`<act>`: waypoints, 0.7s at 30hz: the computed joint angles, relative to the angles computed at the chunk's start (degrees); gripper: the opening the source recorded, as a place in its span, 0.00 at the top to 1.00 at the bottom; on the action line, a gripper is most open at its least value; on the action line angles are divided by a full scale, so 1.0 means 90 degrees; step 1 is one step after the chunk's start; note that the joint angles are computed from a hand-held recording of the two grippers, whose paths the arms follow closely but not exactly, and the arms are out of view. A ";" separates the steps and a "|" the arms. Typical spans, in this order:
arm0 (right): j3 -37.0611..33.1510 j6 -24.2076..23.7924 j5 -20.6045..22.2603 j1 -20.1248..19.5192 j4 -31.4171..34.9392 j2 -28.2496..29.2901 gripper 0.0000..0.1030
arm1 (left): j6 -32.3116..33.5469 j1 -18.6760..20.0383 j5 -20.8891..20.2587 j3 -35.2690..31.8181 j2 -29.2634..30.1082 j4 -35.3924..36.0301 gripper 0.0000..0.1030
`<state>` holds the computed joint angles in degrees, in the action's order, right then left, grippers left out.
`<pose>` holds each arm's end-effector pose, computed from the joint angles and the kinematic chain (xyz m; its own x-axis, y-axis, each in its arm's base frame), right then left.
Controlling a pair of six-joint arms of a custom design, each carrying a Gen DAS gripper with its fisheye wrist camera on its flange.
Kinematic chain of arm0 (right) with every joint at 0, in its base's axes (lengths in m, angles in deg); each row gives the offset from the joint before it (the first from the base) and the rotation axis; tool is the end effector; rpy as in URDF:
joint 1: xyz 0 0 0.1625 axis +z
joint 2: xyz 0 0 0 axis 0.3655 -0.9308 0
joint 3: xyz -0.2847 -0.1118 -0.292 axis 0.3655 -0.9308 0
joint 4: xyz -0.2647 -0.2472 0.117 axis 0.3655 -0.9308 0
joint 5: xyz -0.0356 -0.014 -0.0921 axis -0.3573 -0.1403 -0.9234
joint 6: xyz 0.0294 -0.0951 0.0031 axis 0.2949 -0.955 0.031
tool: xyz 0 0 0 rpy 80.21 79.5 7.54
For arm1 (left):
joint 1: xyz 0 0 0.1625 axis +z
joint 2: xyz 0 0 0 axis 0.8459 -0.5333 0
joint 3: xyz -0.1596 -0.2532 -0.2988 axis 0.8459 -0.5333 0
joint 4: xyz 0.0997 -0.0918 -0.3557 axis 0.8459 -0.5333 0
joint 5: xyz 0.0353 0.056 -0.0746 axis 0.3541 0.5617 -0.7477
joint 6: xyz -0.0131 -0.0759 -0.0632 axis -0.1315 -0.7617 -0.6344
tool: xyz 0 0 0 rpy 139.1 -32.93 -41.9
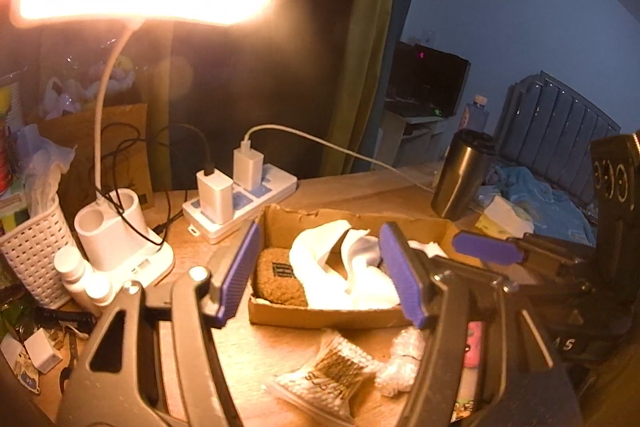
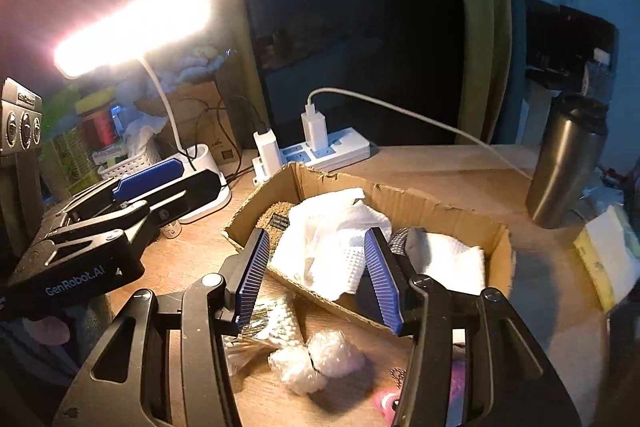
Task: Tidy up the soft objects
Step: 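Lower the white towel into the box and open the right tool, then move both tools back from the box toward the items on the table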
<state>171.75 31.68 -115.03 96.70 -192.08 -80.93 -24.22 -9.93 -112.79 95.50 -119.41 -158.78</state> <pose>0.3622 -0.4681 0.0581 -0.6604 -0.5595 0.5008 -0.7484 0.5450 -0.3781 -0.1078 -0.4315 0.2921 -0.8293 0.0359 -0.5576 0.5079 0.4644 -0.7255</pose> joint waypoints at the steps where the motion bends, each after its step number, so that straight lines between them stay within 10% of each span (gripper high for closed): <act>1: 0.0065 -0.0023 -0.0029 0.0021 -0.0068 -0.0043 0.49 | -0.0024 -0.0053 0.0028 0.0041 -0.0025 -0.0002 0.38; 21: 0.1365 -0.0299 -0.0115 0.0159 -0.1632 -0.0886 0.49 | -0.0639 -0.1384 0.0877 0.0733 -0.0115 -0.0117 0.34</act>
<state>184.03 28.99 -116.06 98.13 -206.77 -88.90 -29.97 -22.38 -104.89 102.09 -120.45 -159.83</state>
